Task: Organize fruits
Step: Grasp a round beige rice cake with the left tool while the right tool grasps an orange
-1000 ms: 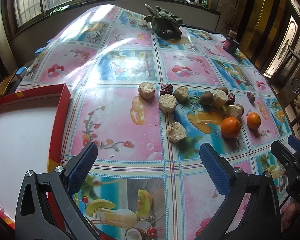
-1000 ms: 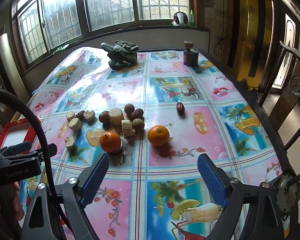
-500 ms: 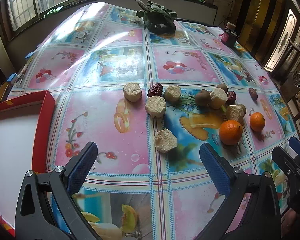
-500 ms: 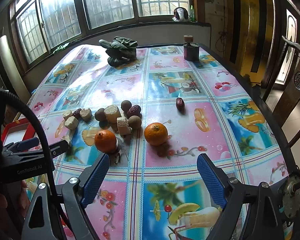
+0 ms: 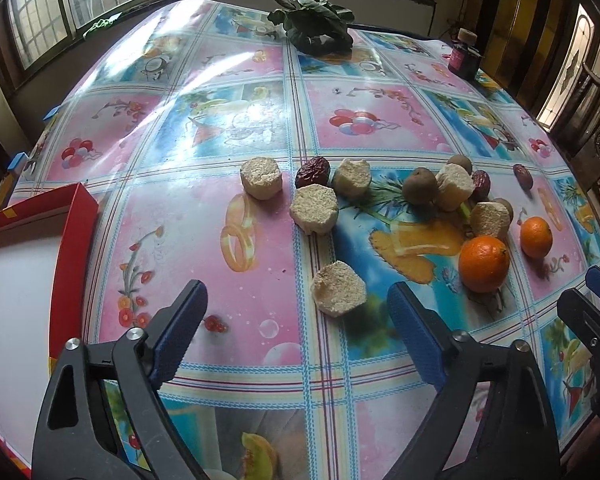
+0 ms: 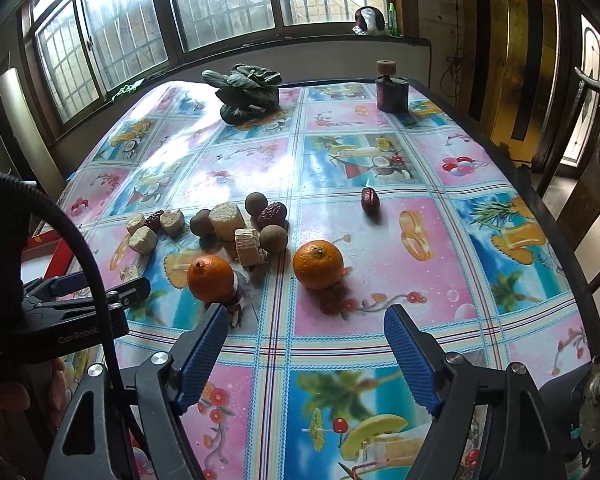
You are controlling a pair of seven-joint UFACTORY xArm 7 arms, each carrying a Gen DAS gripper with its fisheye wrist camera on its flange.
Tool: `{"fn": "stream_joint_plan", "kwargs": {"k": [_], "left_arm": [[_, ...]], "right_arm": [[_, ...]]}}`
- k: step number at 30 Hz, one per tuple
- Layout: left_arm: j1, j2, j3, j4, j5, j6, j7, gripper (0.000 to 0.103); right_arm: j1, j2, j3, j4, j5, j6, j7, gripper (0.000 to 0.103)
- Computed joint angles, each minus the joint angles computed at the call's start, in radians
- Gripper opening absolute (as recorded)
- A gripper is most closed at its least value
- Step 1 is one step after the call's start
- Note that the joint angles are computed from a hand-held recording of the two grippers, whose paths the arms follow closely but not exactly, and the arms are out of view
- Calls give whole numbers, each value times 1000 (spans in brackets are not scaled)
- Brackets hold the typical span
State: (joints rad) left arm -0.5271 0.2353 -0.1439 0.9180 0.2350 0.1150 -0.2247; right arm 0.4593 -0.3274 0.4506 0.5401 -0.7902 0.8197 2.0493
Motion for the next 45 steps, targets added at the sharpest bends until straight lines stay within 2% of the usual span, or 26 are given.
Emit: {"fn": "stream_joint_plan", "kwargs": {"k": [2,4,5,8,10,12,15,16,19,25,27,30,32,39,45], "left_arm": [[19,15,-22,12,-23,7,31,83],[-2,19,4,9,2,-20,20,79],[23,23,-22,8,-22,-30,48,71],[54,19,-51,6,-63,-43,94,25],[145,21,-146,9,-160,-26,196,25],[146,11,-145,4,-190,-15,231,25],[196,-10,-202,-11,-292,2,327,25],[195,-19,-203,-17,-314,6,345,25],[175,-46,-183,-32,-350,14,374,25],[169,-88,-171,-43,-453,50,440,25],[162,-104,-160,-53,-474,48,453,25],[157,-132,-146,-70,-503,56,478,25],[155,-151,-137,-81,-527,66,500,25],[144,-242,-83,-122,-651,100,622,25],[165,-293,-17,-149,-601,97,595,25]], "right_arm": [[-4,2,-6,-5,-11,-26,0,72],[-10,5,-12,-9,-18,-49,0,68],[-13,6,-15,-12,-24,-64,0,63],[-30,5,-22,-27,-49,-132,20,54],[-46,17,-24,-27,-74,-179,29,49],[-57,48,-26,-6,-92,-200,11,45],[-66,98,-40,29,-129,-226,-9,45],[-68,111,-48,39,-145,-237,-10,45],[-76,145,-78,61,-203,-295,-7,45],[-70,245,-143,134,-239,-324,-61,45],[-56,267,-153,155,-241,-285,-73,34],[-38,269,-170,157,-256,-279,-62,33],[-23,272,-170,164,-243,-265,-80,33],[22,261,-145,213,-293,-253,-22,33],[67,344,-150,344,-359,-259,-17,33]]}}
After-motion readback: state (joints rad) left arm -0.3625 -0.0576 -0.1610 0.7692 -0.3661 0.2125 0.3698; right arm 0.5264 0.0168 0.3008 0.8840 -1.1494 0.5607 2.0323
